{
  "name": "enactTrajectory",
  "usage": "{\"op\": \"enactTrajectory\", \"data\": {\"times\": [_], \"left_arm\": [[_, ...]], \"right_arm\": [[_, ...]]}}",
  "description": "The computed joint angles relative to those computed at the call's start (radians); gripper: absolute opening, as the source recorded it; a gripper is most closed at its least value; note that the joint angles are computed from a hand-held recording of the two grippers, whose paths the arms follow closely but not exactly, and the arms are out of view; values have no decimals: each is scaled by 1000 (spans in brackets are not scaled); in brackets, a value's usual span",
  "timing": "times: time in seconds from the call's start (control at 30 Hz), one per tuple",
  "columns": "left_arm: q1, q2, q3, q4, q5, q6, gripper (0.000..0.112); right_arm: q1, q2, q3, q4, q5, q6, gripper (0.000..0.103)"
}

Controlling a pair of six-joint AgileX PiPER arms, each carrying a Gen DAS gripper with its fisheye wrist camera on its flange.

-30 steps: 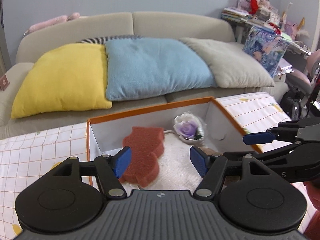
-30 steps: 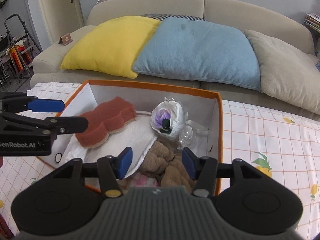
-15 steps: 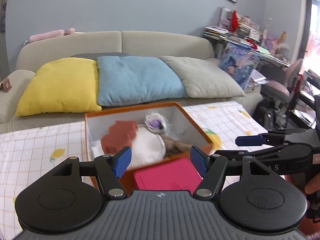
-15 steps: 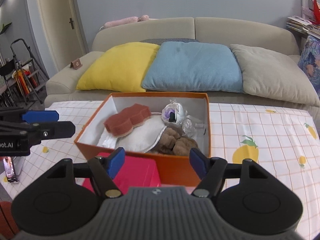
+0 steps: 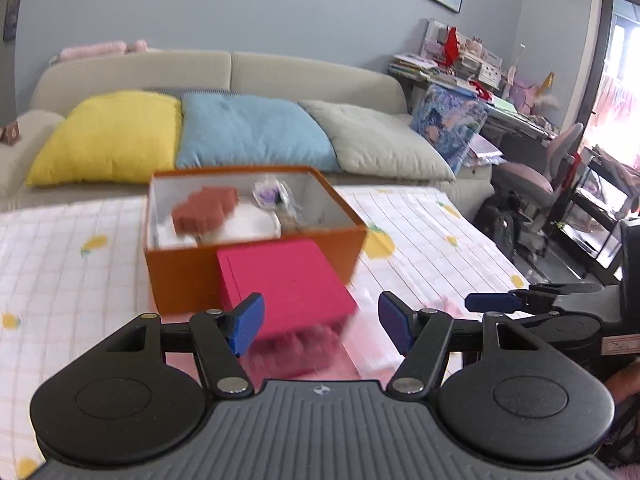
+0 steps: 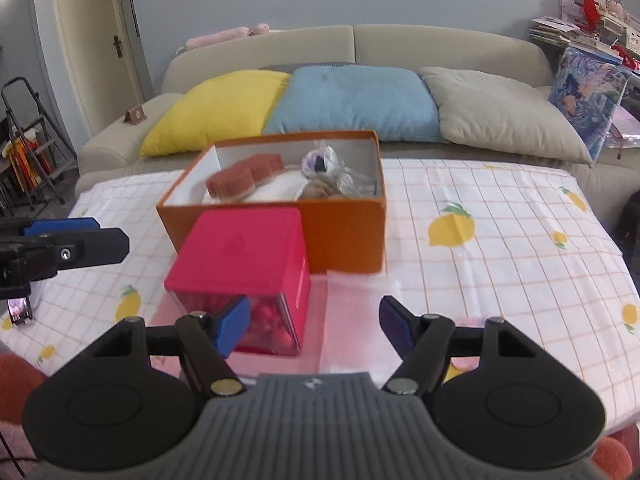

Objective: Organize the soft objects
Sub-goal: 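Grasp the pink cloth with the right tool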

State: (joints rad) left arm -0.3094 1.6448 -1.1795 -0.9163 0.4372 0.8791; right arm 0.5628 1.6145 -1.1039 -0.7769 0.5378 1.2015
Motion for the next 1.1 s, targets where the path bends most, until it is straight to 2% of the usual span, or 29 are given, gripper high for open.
{"op": "enactTrajectory", "data": {"times": [0.07,0.23,0.4,0.57,0.77,0.9,1.03,1.1], "left_arm": [[-7,-9,24,6,14,-2,77],[-45,-11,58,125,17,-94,76],[-78,4,47,124,24,-88,76],[-108,83,-46,87,84,-117,77],[-188,226,-200,224,86,-420,87],[-244,349,-325,412,97,-698,88],[-290,462,-432,581,100,-898,89],[-323,513,-479,728,96,-1004,89]], "right_arm": [[11,-19,30,28,13,-4,71],[34,-32,69,97,48,-43,71],[27,-51,97,117,84,-28,71],[-33,-69,121,116,114,-56,71],[-155,-72,158,64,120,-50,72],[-241,-37,168,-10,94,2,83],[-340,23,154,25,11,-11,87],[-370,65,138,36,-22,-9,89]]}}
